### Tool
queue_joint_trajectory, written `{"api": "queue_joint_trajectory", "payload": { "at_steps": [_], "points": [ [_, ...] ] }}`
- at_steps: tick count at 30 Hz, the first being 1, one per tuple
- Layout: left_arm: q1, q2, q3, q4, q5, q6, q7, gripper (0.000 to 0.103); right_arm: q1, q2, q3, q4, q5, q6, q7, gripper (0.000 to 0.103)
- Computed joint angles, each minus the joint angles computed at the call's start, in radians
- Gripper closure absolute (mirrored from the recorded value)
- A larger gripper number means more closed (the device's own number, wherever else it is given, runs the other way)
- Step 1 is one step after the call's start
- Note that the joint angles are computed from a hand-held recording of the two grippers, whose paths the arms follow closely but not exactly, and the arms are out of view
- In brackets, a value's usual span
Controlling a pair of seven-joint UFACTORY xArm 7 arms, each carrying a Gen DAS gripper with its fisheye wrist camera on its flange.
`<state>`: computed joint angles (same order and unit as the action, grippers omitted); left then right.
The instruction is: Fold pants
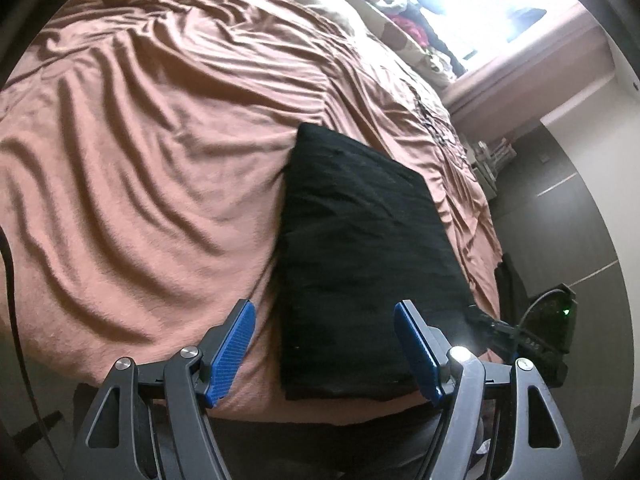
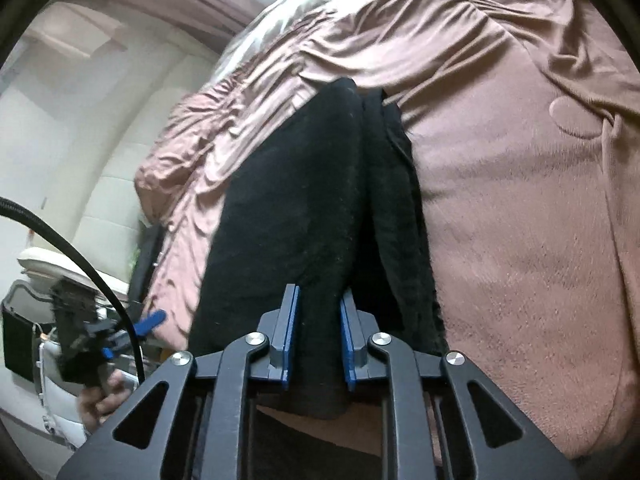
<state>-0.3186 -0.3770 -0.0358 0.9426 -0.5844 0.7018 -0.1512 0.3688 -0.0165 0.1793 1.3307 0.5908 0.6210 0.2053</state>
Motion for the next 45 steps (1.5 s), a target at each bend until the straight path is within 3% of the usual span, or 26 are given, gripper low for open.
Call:
{"api": "queue_joint_trajectory", "payload": {
  "at_steps": [6, 9, 17, 25, 28, 32, 36, 42, 45],
  "points": [
    [-0.004, 0.004, 0.009, -0.027, -0.024, 0.001, 0.016, 0.029, -0.013, 0.061, -0.001, 0.031, 0.003, 0.049, -0.008, 0.085],
    [-0.005, 0.01, 0.005, -0.034, -0.03, 0.002, 0.018, 0.029, -0.01, 0.058, 0.008, 0.033, -0.022, 0.018, -0.003, 0.095],
    [-0.009, 0.064, -0.014, -0.025, -0.033, 0.015, 0.012, 0.031, 0.016, -0.057, 0.016, -0.014, -0.149, -0.029, 0.056, 0.099],
    [-0.03, 0.091, -0.008, -0.016, -0.136, 0.037, 0.087, 0.048, 0.019, -0.095, -0.022, -0.137, -0.086, 0.01, 0.068, 0.099],
    [-0.02, 0.091, -0.02, -0.009, -0.119, 0.042, 0.083, 0.048, 0.016, -0.088, -0.023, -0.144, -0.062, 0.001, 0.056, 0.097],
    [-0.016, 0.1, -0.019, -0.005, -0.129, 0.037, 0.088, 0.048, 0.006, -0.093, -0.016, -0.118, -0.132, 0.03, 0.085, 0.09],
    [-0.017, 0.114, -0.016, -0.006, -0.174, 0.027, 0.104, 0.048, 0.002, -0.089, -0.013, -0.1, -0.182, 0.053, 0.098, 0.083],
    [-0.019, 0.137, -0.007, -0.01, -0.269, 0.015, 0.151, 0.048, 0.001, -0.085, -0.018, -0.102, -0.156, 0.053, 0.076, 0.08],
    [-0.017, 0.152, -0.011, -0.005, -0.31, 0.008, 0.176, 0.048, -0.006, -0.092, -0.005, -0.095, -0.24, 0.045, 0.131, 0.076]
  ]
}}
